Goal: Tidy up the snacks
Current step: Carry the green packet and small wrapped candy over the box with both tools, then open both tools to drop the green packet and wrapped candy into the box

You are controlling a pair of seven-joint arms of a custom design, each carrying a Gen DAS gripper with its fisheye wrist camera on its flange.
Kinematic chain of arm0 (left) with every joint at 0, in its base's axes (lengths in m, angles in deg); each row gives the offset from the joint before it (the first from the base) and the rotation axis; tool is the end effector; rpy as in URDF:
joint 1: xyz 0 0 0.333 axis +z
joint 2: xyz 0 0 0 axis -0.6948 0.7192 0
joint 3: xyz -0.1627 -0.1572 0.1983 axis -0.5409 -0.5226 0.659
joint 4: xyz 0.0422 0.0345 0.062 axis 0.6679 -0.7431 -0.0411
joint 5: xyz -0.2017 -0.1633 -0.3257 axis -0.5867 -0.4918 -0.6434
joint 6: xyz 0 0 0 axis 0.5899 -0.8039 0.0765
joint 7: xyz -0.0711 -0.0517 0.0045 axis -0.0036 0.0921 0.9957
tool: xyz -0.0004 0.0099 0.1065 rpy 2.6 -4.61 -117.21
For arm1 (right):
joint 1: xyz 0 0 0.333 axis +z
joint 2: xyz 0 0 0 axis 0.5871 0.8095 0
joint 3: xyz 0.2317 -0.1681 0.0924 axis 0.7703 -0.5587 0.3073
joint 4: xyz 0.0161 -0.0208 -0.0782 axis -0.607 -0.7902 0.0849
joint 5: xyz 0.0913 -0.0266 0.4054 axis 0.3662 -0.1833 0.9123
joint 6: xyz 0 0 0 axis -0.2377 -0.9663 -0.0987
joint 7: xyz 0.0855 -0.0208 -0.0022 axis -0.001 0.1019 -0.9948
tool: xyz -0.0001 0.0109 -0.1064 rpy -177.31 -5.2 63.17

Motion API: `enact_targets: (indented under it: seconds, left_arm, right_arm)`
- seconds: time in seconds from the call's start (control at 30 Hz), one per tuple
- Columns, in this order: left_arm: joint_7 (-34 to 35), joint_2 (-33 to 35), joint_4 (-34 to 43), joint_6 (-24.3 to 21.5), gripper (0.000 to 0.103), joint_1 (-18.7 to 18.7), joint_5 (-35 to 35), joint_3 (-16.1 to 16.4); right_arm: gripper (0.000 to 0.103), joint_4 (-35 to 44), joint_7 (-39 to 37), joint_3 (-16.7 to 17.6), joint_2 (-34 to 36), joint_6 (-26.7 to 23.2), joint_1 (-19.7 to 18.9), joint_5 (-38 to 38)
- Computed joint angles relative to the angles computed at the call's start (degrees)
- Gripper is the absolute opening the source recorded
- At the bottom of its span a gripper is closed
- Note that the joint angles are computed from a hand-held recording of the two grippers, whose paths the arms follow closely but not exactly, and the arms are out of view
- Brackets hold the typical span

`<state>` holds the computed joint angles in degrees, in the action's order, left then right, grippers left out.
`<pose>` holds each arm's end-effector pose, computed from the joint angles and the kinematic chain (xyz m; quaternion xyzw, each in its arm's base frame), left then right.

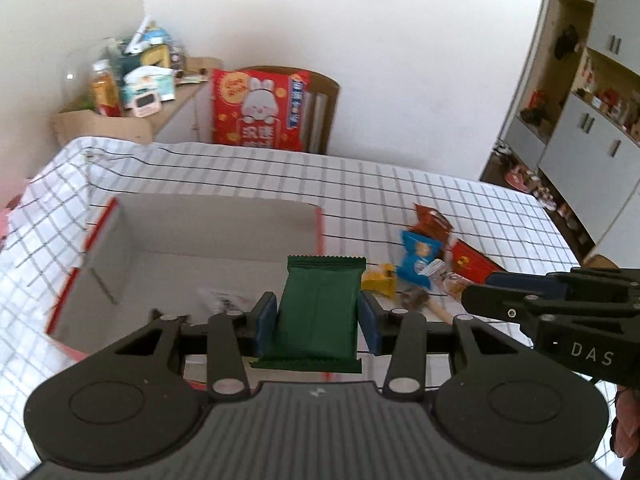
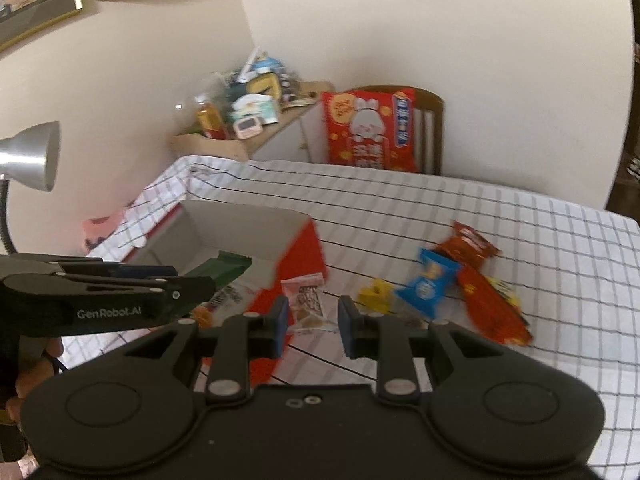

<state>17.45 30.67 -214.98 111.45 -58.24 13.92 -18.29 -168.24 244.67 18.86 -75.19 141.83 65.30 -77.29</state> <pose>0.4140 -0.3306 0.5078 -0.5961 0.7037 -0.3229 0.2125 0.4053 0.4404 0.4989 -0.6813 0.5735 -0.1769 0.4190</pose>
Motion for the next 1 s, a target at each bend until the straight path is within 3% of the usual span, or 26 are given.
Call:
enact_targets:
  seconds: [0.13,0.4,0.7,1.0]
  left_arm:
    - [0.58,-2.94,-2.18,-0.22,0.043,1.43,0.62,1.01]
    - [1.68,-4.46,-4.04,-1.08,0.043,5.46,2.44,1.62]
    - [4.31,0.06,-2.72,-1.69,0.043,8.49,4.04,3.64]
    - [5.89,7.55,1.38,-4.71,0.043,7.87,5.06,5.61]
  right_arm:
    - [0.024,5.95,-0.82,0.05,4.74,-1.91,1.98,-0.51]
    - [0.024,17.94,-6.53,-3.51,14.65,-7.29,8.79,2.25]
    - [0.025,30.91,-15.92,-7.50,25.71,-14.19,14.48,10.50]
    - [0.025,42.01,-23.92,-10.17,34.90,-20.60,17.82,18.39]
